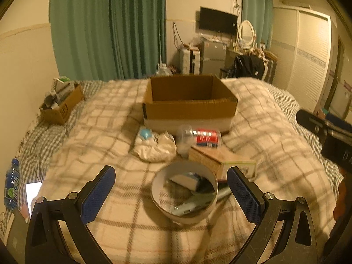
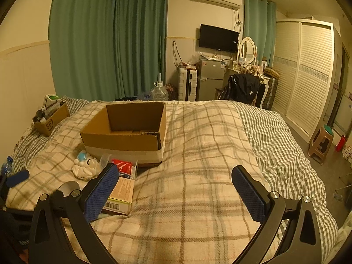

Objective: Organize objects
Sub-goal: 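Reach both tools toward the white tape roll and small product box, then grasp the tape roll with the left tool while the right tool grasps the product box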

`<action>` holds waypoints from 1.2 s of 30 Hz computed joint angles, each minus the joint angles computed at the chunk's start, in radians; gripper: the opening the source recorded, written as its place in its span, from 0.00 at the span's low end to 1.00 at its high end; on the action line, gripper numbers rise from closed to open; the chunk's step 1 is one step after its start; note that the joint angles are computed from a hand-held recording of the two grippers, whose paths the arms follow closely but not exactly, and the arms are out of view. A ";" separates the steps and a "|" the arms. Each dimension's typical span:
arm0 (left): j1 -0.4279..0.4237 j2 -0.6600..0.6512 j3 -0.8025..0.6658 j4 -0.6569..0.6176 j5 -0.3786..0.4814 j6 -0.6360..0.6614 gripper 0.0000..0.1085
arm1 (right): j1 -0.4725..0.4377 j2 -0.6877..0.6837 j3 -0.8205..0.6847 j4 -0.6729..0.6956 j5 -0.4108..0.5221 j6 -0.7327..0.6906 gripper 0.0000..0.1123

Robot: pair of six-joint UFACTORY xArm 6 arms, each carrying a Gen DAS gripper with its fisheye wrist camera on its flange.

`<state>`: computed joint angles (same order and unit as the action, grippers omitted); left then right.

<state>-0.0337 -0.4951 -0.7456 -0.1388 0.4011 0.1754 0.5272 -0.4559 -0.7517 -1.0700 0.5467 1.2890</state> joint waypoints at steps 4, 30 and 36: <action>0.000 0.046 -0.028 0.006 0.045 -0.013 0.95 | -0.016 0.030 -0.004 0.022 -0.020 -0.015 0.91; 0.113 0.149 -0.120 -0.104 0.014 0.168 0.77 | 0.060 0.270 -0.162 0.272 -0.045 -0.260 0.91; 0.161 0.226 -0.178 -0.204 0.107 0.211 0.77 | 0.078 0.389 -0.236 0.459 -0.041 -0.417 0.91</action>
<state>0.1275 -0.2692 -0.9236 -0.3432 0.5081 0.3862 0.6051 -0.0672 -0.9878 -0.6110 0.5060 0.8723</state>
